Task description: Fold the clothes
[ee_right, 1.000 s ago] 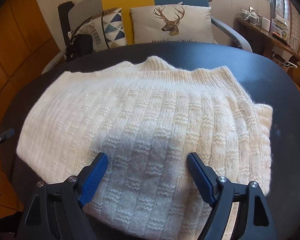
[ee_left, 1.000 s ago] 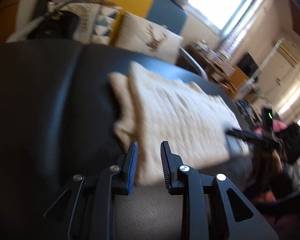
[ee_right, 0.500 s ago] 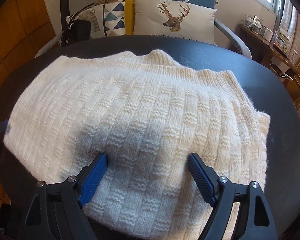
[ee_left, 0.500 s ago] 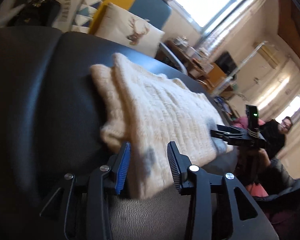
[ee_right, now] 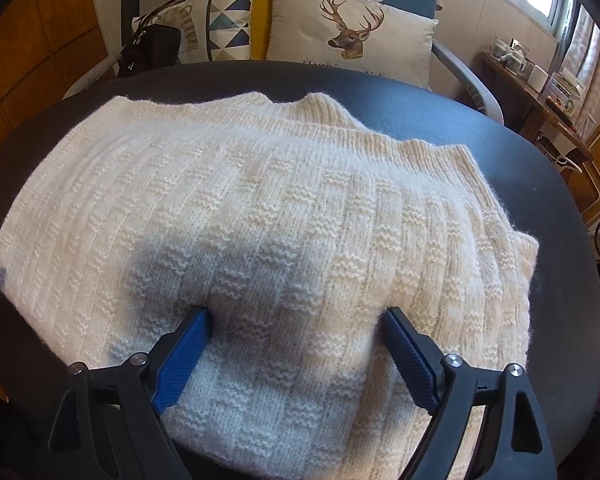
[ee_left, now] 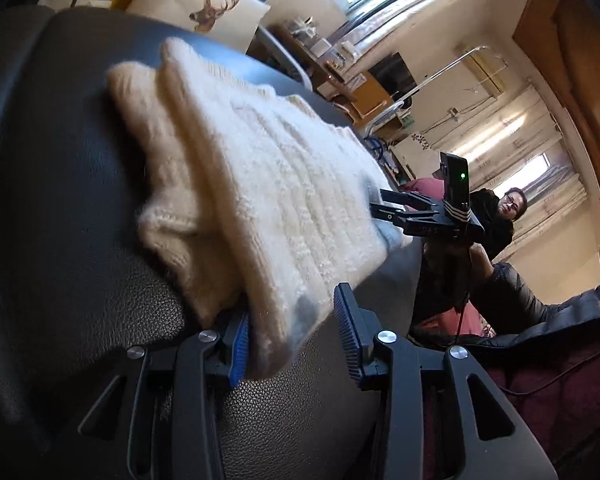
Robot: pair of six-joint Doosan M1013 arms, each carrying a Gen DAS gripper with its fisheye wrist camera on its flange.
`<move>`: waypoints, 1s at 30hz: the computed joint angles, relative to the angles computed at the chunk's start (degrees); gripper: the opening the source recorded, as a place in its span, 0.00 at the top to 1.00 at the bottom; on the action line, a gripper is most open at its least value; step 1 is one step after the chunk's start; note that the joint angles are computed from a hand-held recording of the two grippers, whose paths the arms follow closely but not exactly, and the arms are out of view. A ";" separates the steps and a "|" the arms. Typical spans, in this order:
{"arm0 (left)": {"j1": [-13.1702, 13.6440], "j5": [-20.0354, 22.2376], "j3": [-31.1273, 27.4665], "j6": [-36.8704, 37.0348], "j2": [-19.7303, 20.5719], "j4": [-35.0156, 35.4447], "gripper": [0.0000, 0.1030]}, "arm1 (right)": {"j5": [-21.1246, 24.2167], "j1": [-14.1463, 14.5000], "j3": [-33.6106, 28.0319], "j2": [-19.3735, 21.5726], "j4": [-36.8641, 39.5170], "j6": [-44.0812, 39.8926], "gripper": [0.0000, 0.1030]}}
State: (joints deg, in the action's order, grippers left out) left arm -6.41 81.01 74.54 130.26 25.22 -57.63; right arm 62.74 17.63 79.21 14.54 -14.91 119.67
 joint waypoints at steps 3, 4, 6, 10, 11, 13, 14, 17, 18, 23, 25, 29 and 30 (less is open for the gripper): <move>-0.55 -1.68 0.26 0.23 -1.06 4.34 0.89 | -0.83 0.30 0.00 -0.31 -1.05 0.30 0.14; -0.66 -1.75 0.70 0.81 -1.50 4.72 0.91 | -1.63 0.33 0.10 -0.46 -1.01 0.18 0.14; -0.88 -1.91 1.59 1.96 -2.40 5.47 0.93 | -2.11 0.25 -0.14 -0.25 -0.38 -0.66 0.14; -0.67 -2.04 3.44 0.82 -4.00 6.49 0.94 | -2.01 -0.21 -0.18 0.81 0.14 -1.58 0.08; -0.31 -1.92 3.75 -1.39 -4.12 6.05 0.94 | -2.79 -0.42 0.22 0.70 0.50 -1.54 0.07; 0.03 -2.82 4.55 -3.42 -5.05 5.74 0.91 | -3.22 -0.78 0.36 0.56 1.23 -1.49 0.06; 0.14 -3.88 4.91 -3.59 -5.79 6.16 0.90 | -3.45 -0.92 0.42 0.45 1.59 -1.53 0.06; 0.34 -6.97 5.95 -4.15 -7.51 6.13 0.86 | -4.47 -1.10 0.56 -0.16 2.86 -1.81 0.09; 0.47 -7.99 6.16 -4.07 -8.00 5.53 0.86 | -5.05 -1.22 0.95 -0.54 3.63 -1.88 0.10; -2.14 -12.94 5.11 -3.79 -8.21 2.65 0.71 | -6.47 -0.90 3.71 -3.22 4.68 -1.24 0.10; -4.23 -13.91 3.87 -6.18 -7.27 7.25 0.70 | -6.21 -0.48 4.90 -4.06 3.79 -0.30 0.10; -7.02 -15.58 3.32 -10.68 -6.45 16.74 0.72 | -4.29 -0.85 7.29 -5.25 3.54 0.91 0.11; -7.39 -16.13 3.55 -11.46 -6.49 18.27 0.72 | -3.98 -1.13 7.93 -5.50 3.93 1.01 0.10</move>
